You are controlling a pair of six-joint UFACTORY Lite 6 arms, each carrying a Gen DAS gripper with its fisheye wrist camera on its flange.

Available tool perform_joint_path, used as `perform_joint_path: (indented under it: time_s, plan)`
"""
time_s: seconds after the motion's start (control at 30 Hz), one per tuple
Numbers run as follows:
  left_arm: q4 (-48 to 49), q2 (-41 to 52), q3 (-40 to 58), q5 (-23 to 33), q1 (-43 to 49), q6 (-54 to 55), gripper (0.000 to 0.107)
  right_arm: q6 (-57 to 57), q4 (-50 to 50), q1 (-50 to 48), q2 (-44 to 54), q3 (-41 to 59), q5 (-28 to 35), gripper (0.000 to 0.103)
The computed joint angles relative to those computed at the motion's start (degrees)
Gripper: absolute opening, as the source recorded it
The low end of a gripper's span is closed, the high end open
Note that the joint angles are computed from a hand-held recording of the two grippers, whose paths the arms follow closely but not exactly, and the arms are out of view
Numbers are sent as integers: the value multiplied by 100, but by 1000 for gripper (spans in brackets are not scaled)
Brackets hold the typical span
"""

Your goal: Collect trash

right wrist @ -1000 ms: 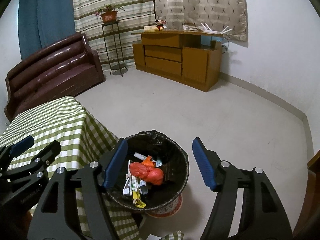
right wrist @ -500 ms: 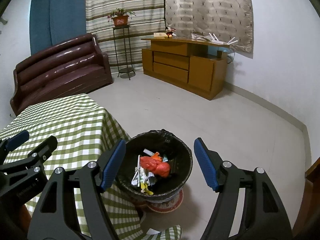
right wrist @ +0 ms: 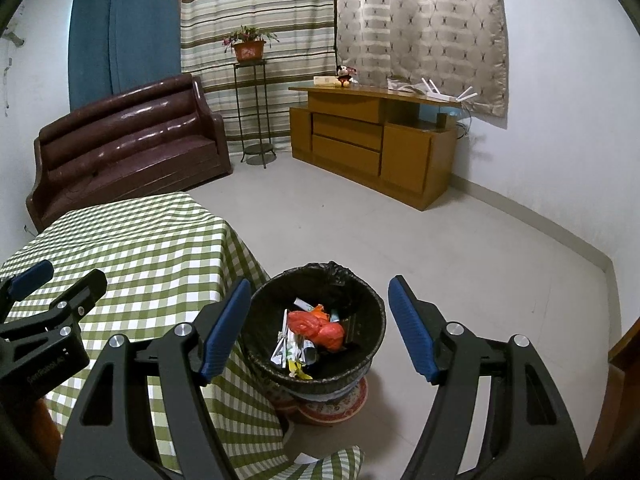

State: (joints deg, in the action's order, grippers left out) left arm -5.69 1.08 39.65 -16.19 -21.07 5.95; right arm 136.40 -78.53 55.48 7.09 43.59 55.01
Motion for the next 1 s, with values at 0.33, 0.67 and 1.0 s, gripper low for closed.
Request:
perform_joint_path:
  time_s: [0.33,0.67,1.0]
  plan:
    - [38,-41,-56,-7,6,-63,83,-45,34,18,11,28,14,70]
    - [-75,-50,-61,-4,-25,21,83,-44,35,19,-4,16,14,70]
    - [31,-64,-67,22,-7,-85,83,-54,39,21,-7,13,12,70]
